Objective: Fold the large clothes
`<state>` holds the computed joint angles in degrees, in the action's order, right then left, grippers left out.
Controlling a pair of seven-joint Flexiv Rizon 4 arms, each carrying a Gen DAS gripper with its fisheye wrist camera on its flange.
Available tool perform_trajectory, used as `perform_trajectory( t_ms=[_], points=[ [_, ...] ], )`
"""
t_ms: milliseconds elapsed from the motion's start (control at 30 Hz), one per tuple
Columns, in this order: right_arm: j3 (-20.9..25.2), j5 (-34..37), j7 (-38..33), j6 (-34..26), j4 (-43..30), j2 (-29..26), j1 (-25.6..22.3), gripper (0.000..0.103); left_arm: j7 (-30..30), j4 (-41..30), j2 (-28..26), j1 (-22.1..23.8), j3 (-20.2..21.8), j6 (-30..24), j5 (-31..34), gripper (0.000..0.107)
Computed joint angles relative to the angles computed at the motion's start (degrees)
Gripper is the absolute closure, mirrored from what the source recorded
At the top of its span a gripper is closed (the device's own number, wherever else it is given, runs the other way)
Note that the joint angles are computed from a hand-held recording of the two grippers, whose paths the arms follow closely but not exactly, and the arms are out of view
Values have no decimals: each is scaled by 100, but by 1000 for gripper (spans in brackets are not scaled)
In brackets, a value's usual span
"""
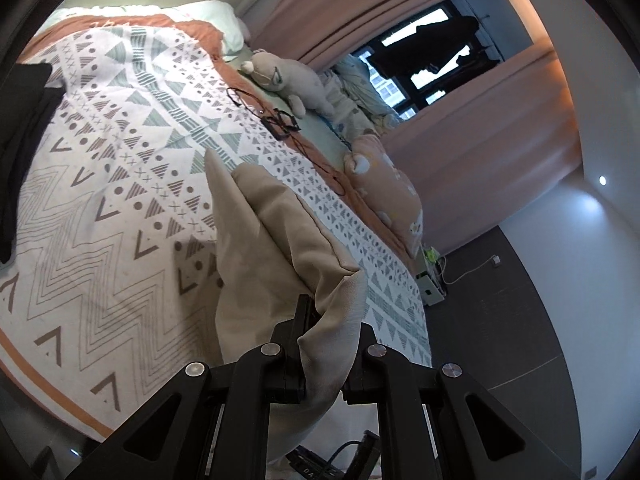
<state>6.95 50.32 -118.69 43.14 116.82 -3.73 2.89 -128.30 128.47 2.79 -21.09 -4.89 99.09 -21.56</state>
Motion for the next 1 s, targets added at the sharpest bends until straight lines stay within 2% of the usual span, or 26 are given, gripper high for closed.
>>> perform_trajectory(
  t_ms=[67, 200, 300, 500, 700, 867, 1000],
  points=[
    [-116, 225, -80, -468, -129, 7, -153, 71, -14, -299, -131, 47, -102, -168, 140, 96],
    [-292, 374, -184, -668, -162, 234, -368, 70, -584, -1040, -441, 184, -242, -647, 1067, 96],
    [-567, 536, -277, -954, -295, 424, -618, 70, -612, -1533, -759, 59, -287, -808, 1222, 96],
    [-1162, 825, -353, -1357, -537, 645, -1185, 70, -412, -2443, -1482, -230, -371, -1095, 1160, 96],
    [-1540, 859, -290, -1484, -728, 460, -1758, 70, -145, -3356, -2281, -518, -494, -1372, 924, 96],
    [-1665, 872, -235, -1655, -887, 139, -2266, 70, -54, -4292, -3064, -792, -542, -1910, 745, 97],
    [-1623, 863, -218, -1687, -1003, -79, -2560, 70, -46, -4852, -3449, -994, -492, -2250, 717, 97]
  ],
)
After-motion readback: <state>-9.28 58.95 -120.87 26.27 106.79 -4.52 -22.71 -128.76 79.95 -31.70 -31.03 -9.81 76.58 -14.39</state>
